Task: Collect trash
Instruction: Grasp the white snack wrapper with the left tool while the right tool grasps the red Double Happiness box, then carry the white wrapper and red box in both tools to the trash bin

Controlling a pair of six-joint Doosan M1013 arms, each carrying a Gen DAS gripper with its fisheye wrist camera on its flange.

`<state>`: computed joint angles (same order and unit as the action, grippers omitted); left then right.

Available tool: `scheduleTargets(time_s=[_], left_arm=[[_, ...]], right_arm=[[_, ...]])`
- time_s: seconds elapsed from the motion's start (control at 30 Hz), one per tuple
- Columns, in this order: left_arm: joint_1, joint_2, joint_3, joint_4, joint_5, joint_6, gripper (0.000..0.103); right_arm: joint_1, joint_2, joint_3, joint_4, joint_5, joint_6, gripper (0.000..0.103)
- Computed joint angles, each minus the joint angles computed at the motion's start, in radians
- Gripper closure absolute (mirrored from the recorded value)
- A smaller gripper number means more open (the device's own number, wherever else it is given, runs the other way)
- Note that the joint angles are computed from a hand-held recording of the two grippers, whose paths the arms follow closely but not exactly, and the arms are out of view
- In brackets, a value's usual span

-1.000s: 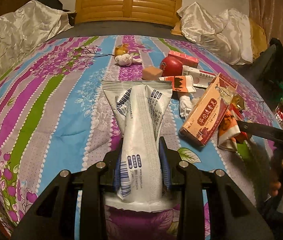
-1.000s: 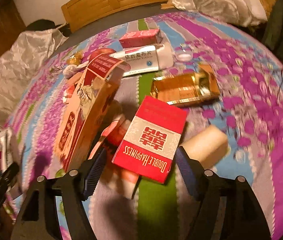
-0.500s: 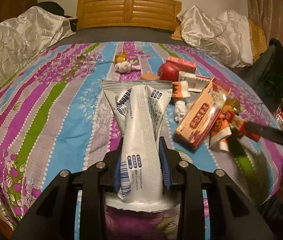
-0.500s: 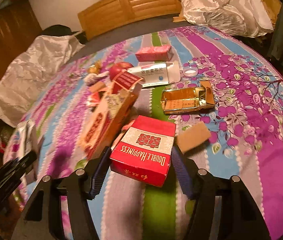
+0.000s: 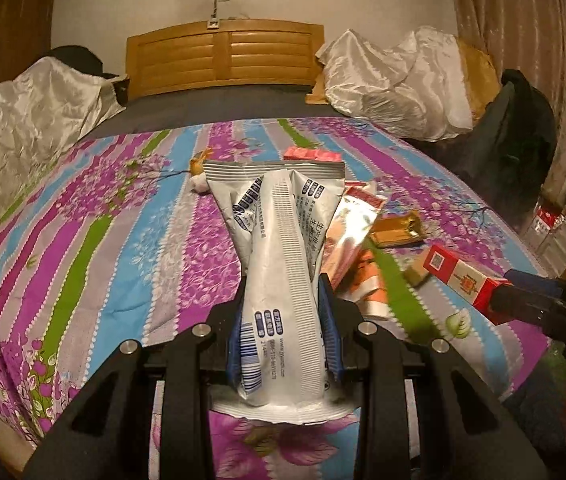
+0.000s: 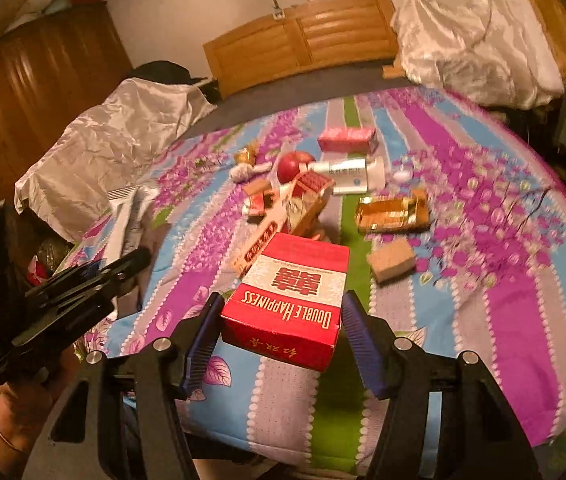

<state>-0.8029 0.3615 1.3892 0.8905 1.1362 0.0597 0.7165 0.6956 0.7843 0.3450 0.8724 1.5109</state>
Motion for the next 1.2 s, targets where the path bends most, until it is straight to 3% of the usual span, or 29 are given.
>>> scheduleTargets(time_s=[0.37,0.63,0.93,1.2], left_arm=[[-0.016,0.078,-0.169,0.043,0.124,0.127,0.072],[-0.023,0.13,-0.282,0.075,0.174,0.224,0.072],[-0.031,0.221,-0.468,0.092,0.147,0.374,0.072],[-0.038,0.384,-0.767,0.028,0.074,0.605,0.072]], right_arm=[[-0.004,-0.1,0.096,-0.084,-0.172,-0.003,0.042],[-0.018,-0.158,0.146,-0.158,-0.268,0.044,0.042],[-0.054,-0.231,0.221,-0.346,-0.362,0.218,0.042],[-0.131,-0.305,0.321,-0.633,-0.394,0.535,0.042]])
